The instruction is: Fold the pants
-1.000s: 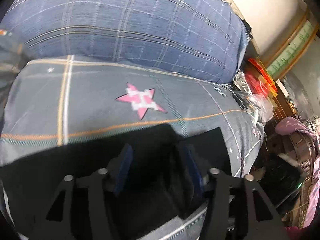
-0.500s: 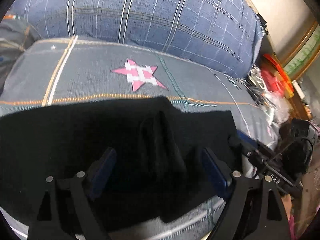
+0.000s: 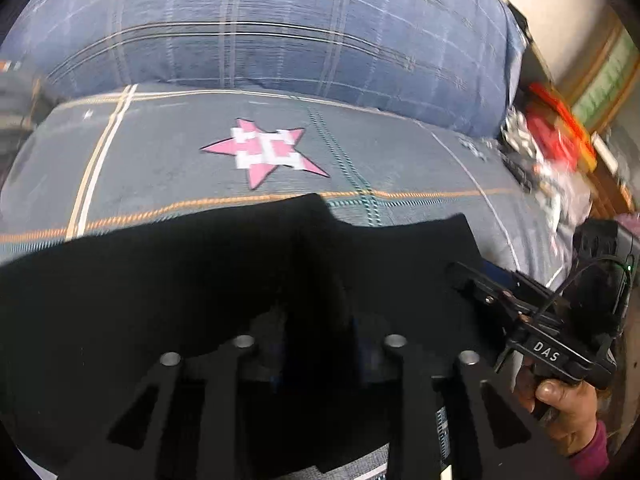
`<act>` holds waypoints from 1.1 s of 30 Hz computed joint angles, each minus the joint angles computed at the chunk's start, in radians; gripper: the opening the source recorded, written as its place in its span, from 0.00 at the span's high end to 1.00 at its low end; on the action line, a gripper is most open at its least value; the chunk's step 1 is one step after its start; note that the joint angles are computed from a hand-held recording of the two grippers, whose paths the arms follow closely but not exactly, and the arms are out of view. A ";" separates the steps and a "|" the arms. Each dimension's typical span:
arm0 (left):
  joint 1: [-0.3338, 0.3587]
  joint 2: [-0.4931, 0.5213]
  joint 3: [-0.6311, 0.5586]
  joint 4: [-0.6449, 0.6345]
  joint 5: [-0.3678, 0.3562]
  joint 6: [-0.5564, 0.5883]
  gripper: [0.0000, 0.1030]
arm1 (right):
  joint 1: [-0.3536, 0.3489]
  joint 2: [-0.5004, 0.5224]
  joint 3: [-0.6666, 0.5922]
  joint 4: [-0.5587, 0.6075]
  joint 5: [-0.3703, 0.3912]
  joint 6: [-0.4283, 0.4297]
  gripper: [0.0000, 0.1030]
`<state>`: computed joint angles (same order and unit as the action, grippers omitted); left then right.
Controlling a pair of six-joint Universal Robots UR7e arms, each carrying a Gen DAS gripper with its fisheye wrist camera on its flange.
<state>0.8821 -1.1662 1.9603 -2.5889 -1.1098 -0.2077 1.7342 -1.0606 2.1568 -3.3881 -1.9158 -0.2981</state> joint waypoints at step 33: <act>-0.040 -0.111 0.087 -0.013 0.119 -0.111 0.28 | 0.160 0.032 -0.021 0.063 -0.101 -0.057 0.32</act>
